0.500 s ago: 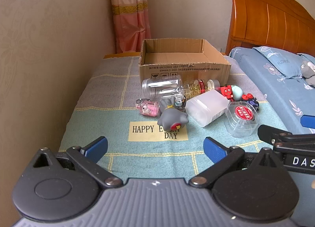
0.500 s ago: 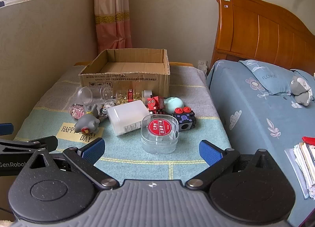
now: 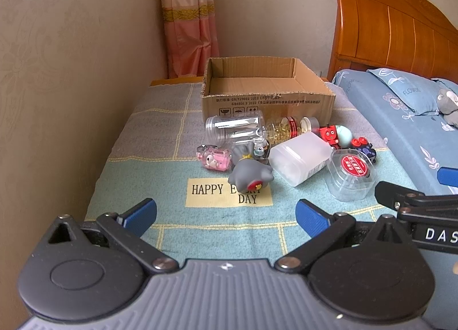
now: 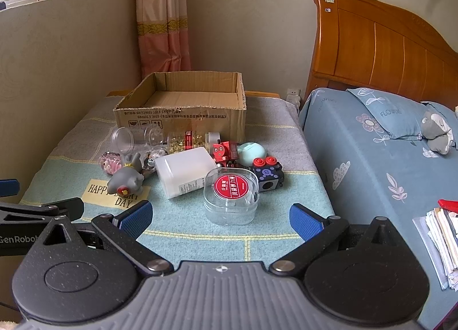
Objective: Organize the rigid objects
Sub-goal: 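Move the left tool toward the grey rubber dog toy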
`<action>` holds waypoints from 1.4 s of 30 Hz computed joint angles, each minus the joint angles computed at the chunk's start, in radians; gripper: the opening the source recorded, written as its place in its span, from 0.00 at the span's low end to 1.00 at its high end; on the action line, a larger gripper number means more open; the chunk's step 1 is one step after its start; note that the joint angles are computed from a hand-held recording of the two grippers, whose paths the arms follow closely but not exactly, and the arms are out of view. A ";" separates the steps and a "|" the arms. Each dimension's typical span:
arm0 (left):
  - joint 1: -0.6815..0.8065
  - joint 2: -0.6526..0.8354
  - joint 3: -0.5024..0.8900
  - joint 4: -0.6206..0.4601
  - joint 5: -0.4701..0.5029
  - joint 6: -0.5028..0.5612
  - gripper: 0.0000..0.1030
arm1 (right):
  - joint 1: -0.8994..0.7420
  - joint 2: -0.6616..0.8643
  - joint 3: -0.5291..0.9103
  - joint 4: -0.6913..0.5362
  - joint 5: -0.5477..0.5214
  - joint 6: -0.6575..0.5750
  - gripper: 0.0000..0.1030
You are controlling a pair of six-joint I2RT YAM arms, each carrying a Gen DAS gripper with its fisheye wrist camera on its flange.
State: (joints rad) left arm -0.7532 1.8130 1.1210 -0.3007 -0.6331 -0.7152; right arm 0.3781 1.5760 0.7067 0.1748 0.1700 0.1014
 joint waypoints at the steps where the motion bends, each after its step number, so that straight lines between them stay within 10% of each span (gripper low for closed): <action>1: 0.000 0.001 0.002 0.001 -0.001 0.002 0.99 | 0.000 0.000 0.000 0.000 0.001 0.000 1.00; 42: 0.095 0.086 0.000 0.185 0.119 0.217 0.99 | -0.042 0.124 0.030 0.168 -0.121 -0.098 1.00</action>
State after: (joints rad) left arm -0.6583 1.8988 1.1211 -0.1157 -0.5144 -0.4979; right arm 0.3362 1.6998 0.7363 0.3426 0.0490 0.0035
